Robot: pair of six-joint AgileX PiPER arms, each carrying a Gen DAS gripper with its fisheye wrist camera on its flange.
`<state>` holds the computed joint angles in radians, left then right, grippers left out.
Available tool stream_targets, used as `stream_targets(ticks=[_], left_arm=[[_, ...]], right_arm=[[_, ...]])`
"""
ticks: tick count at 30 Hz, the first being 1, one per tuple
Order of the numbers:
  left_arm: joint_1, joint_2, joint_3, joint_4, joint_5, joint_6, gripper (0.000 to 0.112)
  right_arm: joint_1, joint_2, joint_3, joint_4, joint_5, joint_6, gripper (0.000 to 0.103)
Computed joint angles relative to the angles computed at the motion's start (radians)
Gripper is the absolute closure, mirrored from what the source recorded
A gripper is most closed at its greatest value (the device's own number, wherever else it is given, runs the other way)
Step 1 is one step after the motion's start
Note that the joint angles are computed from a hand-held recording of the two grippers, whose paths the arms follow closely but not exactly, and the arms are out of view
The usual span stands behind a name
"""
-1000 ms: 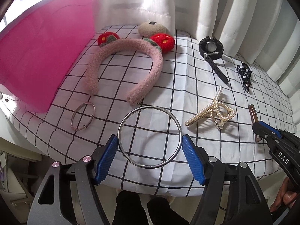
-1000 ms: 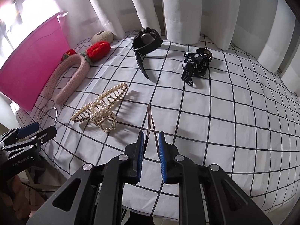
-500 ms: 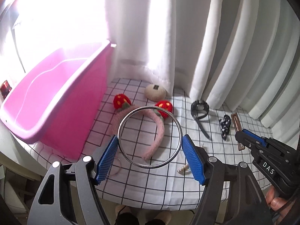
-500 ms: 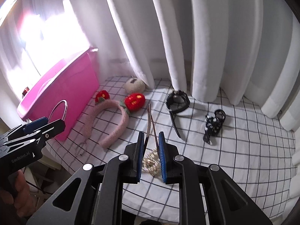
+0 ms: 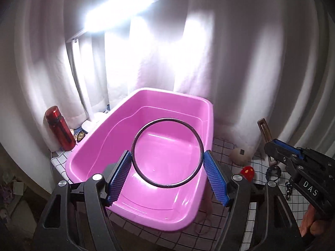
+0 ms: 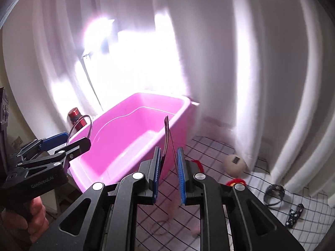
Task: Organize jewelry
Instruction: 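Carry the ring into the pink tub and open the left tool while the right tool carries the hair pin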
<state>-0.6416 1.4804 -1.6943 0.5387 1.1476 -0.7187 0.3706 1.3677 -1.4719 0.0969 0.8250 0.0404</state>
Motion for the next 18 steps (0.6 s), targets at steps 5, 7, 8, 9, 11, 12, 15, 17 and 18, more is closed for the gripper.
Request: stream_targets(ticks=[5,7,8,9,11,12,15,17,18], left_arm=[[0.184,-0.015,0.066,-0.09,-0.068,0.106,0.044],[0.223,-0.02,0.1,-0.114,-0.093,0.123,0.044],[0.25,-0.013,0.106,-0.134,-0.104,0.14,0.044],[0.271,-0.008,0.116,-0.149,-0.115,0.154,0.044],[0.307,0.004,0.126,-0.175,-0.132,0.177,0.044],[0.323,0.008,0.129,-0.189,-0.139,0.189,0.044],[0.364,0.027,0.138,-0.223,-0.152,0.223,0.044],[0.385,0.039,0.141,-0.246,-0.16,0.246,0.044],[0.394,0.046,0.141,-0.257,-0.162,0.257,0.044]], right_arm=[[0.099,0.171,-0.156,-0.029,0.027,0.05,0.088],[0.123,0.229,-0.216,-0.033,0.05,0.062,0.088],[0.134,0.257,-0.247,-0.039,0.064,0.067,0.088],[0.144,0.287,-0.279,-0.042,0.077,0.071,0.088],[0.163,0.345,-0.349,-0.057,0.11,0.083,0.088],[0.17,0.376,-0.381,-0.062,0.124,0.086,0.088],[0.187,0.45,-0.463,-0.075,0.168,0.101,0.088],[0.194,0.487,-0.504,-0.08,0.198,0.109,0.088],[0.195,0.504,-0.523,-0.082,0.214,0.112,0.088]])
